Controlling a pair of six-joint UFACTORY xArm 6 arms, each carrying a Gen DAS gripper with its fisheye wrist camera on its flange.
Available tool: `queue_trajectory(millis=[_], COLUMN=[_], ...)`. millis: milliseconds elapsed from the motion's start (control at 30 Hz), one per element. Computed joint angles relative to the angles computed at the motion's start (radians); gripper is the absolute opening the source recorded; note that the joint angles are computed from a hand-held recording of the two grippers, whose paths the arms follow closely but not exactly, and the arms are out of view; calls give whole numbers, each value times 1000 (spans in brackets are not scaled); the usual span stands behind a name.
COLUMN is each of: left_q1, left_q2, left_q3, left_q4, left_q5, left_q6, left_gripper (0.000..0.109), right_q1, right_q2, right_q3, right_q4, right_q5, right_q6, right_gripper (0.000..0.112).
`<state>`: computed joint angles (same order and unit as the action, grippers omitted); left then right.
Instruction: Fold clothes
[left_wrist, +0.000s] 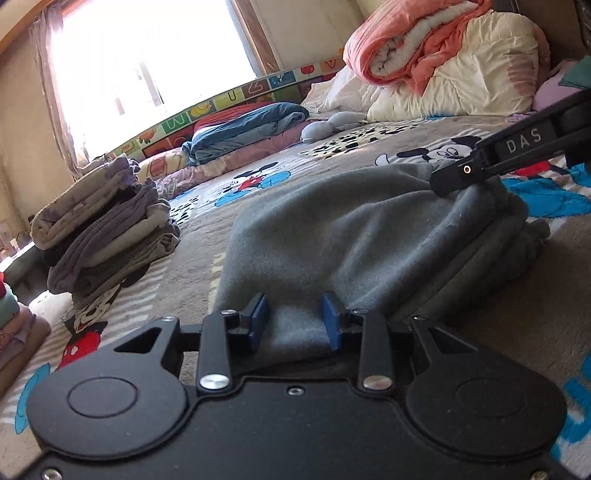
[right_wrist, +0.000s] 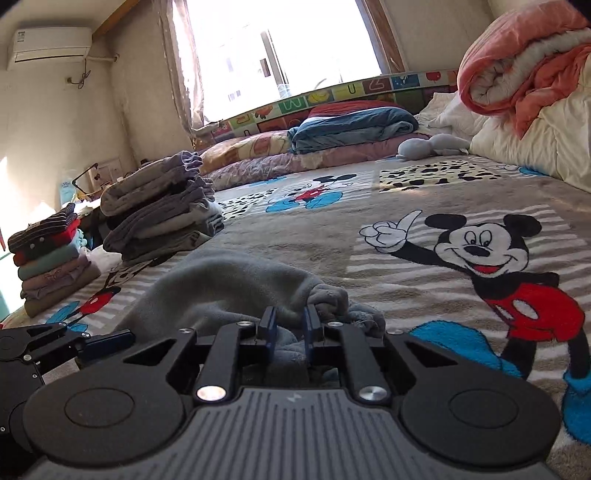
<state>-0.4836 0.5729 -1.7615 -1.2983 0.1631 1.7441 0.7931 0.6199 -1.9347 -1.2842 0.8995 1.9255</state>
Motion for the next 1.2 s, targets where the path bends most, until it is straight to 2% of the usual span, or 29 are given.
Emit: queue_trajectory(millis=[67,133,200,267,333,367,400,500,633,733,800,867,933,967,1033,1100,1200], left_q1=[21,54,95,137,175,195,216,260,293,297,296,294,288,285,278,274,272], left_q2=[-3,-26,-66,-100,-109,-99,-84,-8,154,276,341,375,403,414,410,384,299], left_q3=[-5,-4,10,24,15,-7,-37,-160,-390,-553,-624,-661,-703,-718,-712,-671,-557], left_q4=[97,206,219,192,196,203,212,230,276,292,264,234,235,238,244,244,216], left_q5=[46,131,224,292,344,381,424,531,687,787,819,816,817,817,805,788,760], left_q6=[-120,-274,-375,-446,-539,-599,-666,-871,-1147,-1273,-1328,-1339,-1350,-1354,-1343,-1318,-1269], left_gripper=[31,32,43,49,50,51,52,55,59,59,60,60,56,50,46,41,36], right_q1=[3,4,9,16,40,57,72,62,18,-11,-27,-43,-49,-50,-50,-57,-51], right_q2=[-3,10,-3,-15,-17,-10,-4,-62,-128,-147,-140,-116,-78,-61,-44,-54,-58], right_q3=[6,-13,1,11,1,-15,-29,58,194,254,263,235,180,153,131,152,155], right_q4=[-9,-30,-48,-67,-78,-81,-85,-78,-82,-139,-201,-194,-124,-91,-71,-96,-121], right_q5=[1,-8,-11,-3,57,107,151,104,-33,-117,-156,-189,-202,-203,-207,-225,-218], right_q6=[10,17,44,68,83,78,73,206,482,682,786,760,644,586,546,589,605], right_gripper=[14,18,22,28,58,83,87,87,87,93,97,97,97,97,89,73,67])
